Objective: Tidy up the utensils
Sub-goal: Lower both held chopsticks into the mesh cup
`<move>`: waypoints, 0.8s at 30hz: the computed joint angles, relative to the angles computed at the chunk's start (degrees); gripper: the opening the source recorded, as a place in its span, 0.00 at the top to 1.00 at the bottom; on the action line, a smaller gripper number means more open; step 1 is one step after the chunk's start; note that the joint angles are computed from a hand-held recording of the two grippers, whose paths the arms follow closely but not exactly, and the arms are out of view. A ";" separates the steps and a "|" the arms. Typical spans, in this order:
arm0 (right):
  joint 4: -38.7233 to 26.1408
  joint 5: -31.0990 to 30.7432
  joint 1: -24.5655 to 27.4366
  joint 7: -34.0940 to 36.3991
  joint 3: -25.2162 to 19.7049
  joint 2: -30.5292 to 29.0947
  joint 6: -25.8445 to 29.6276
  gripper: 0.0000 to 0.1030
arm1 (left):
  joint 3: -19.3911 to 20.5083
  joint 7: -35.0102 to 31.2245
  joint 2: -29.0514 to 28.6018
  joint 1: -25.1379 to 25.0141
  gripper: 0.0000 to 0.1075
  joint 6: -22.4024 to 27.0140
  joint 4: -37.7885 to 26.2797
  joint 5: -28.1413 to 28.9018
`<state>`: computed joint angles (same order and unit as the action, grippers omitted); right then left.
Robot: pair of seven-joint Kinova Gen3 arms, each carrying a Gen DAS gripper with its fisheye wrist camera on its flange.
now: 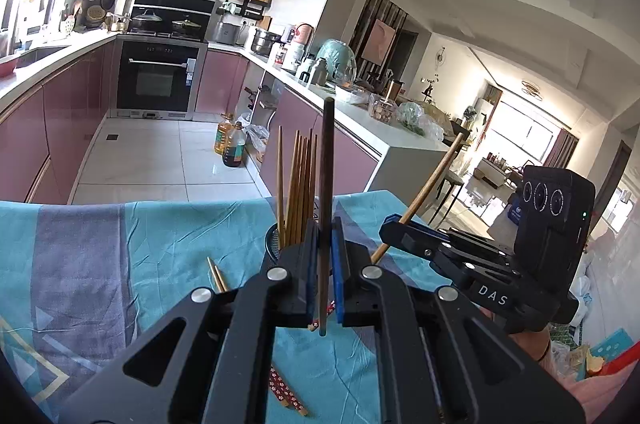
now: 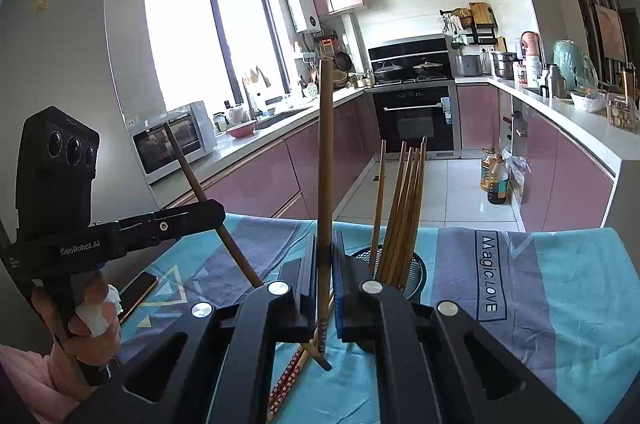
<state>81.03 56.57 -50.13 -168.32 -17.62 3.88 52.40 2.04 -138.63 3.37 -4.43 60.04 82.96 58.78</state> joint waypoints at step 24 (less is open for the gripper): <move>-0.62 4.01 0.58 -0.17 0.29 -0.26 -0.12 0.94 | -0.03 -2.05 -1.23 1.09 0.93 -3.19 -1.77 2.58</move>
